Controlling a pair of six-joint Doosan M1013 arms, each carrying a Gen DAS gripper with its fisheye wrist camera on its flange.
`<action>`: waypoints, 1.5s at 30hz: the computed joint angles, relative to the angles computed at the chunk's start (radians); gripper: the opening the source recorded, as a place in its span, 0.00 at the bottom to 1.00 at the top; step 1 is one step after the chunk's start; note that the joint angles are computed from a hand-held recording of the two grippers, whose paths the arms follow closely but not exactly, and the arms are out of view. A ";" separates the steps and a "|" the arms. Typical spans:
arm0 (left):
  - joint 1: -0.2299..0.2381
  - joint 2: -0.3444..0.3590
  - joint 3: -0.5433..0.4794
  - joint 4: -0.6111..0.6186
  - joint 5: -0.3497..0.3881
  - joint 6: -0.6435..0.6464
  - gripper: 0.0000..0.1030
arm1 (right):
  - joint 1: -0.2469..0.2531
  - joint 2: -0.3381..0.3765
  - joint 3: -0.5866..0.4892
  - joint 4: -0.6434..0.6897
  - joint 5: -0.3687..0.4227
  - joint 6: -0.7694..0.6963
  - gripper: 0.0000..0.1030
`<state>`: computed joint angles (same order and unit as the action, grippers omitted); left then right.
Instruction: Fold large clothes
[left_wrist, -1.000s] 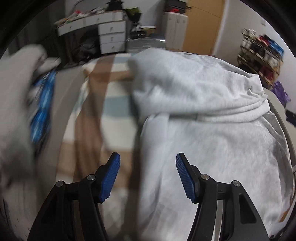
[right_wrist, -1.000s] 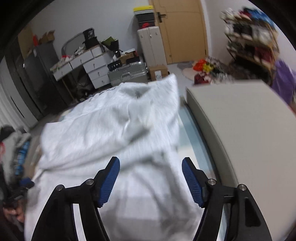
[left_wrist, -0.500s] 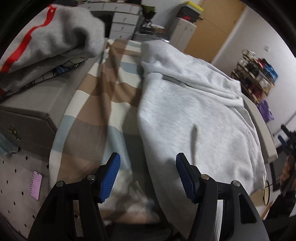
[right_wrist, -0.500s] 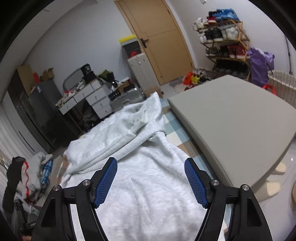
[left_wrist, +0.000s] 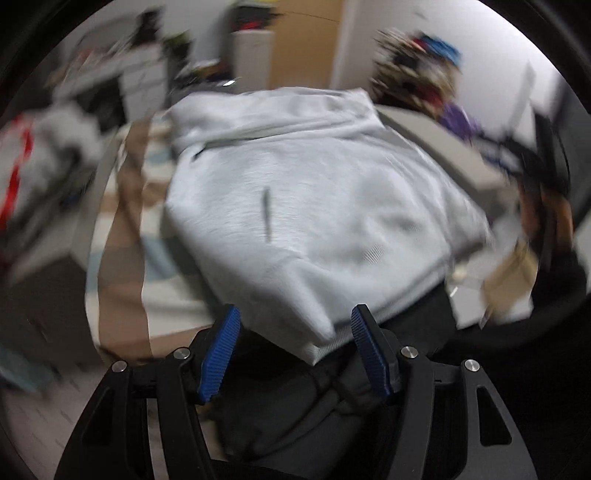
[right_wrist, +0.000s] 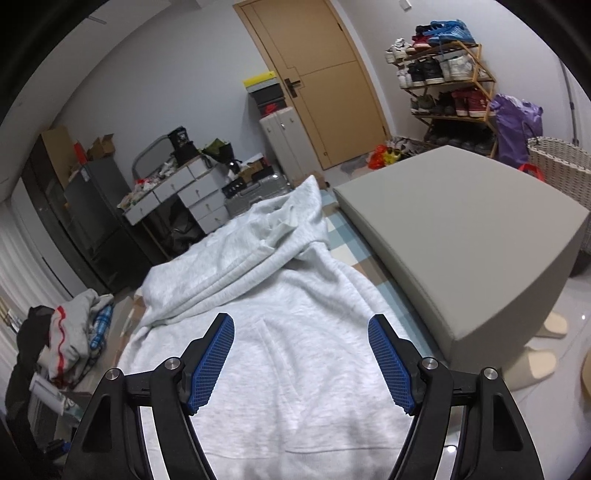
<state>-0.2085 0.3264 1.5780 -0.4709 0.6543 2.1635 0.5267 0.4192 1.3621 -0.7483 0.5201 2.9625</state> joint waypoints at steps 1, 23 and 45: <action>-0.010 0.002 0.004 0.033 -0.003 0.003 0.56 | 0.002 0.004 -0.006 0.014 -0.004 -0.018 0.73; -0.082 0.007 0.107 0.586 -0.296 -0.677 0.56 | 0.107 0.042 -0.024 0.071 0.080 -0.401 0.75; -0.020 -0.041 0.181 0.504 -0.258 -0.621 0.00 | 0.049 -0.035 0.079 0.096 0.135 -0.303 0.76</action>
